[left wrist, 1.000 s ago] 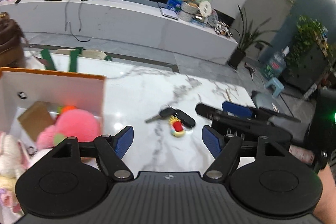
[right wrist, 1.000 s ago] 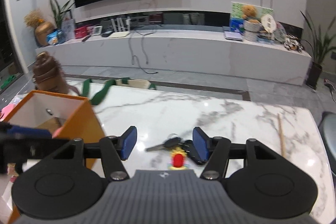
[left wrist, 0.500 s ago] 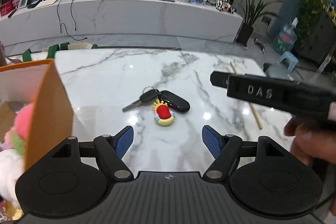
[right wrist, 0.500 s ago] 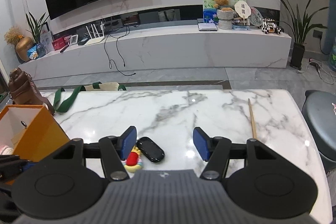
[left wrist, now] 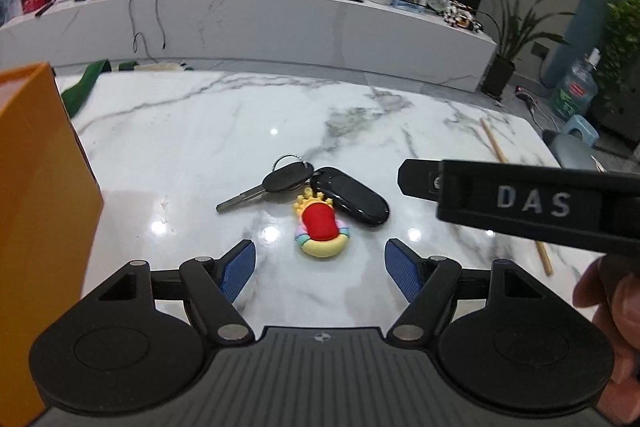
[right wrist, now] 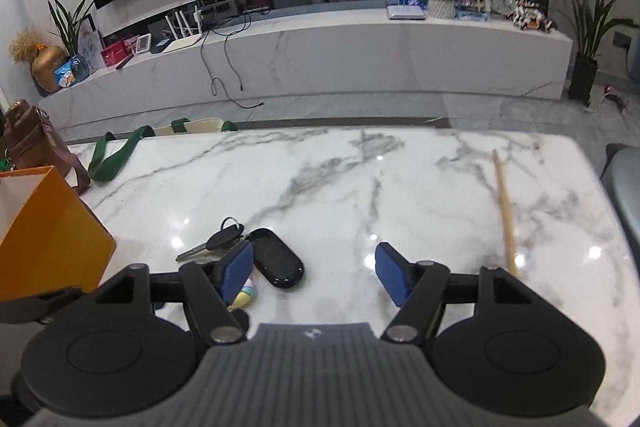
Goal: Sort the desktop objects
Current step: 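Move both tools back over the car key and rattle toy, then grasp the colourful rattle toy with left tool while right tool grasps black car key fob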
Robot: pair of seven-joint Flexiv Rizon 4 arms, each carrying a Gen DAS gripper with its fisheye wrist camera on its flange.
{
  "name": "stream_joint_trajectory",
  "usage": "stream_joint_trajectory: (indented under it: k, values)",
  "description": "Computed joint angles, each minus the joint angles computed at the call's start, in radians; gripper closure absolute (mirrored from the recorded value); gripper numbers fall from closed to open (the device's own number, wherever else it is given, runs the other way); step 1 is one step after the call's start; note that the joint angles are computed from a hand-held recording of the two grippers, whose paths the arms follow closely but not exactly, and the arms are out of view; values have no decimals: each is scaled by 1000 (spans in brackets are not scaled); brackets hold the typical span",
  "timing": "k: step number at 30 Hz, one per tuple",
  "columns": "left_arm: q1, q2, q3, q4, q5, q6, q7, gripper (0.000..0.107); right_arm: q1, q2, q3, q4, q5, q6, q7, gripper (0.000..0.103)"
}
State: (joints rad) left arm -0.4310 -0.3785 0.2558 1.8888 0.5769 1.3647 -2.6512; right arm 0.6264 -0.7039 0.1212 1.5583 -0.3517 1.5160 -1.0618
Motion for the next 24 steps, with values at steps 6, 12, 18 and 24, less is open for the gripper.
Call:
stream_joint_trajectory:
  k: [6, 12, 18, 24]
  values:
    - [-16, -51, 44, -21, 25, 53, -36, 27, -35, -44, 53, -56, 34, -25, -12, 34]
    - [-75, -52, 89, -55, 87, -22, -39, 68, -32, -93, 69, -116, 46, -71, -31, 34]
    - [-43, -26, 53, -29, 125, -9, -28, 75, -18, -120, 67, -147, 50, -89, -55, 34]
    - [5, 17, 11, 24, 125, -2, 21, 87, -12, -140, 70, -166, 54, -89, -82, 35]
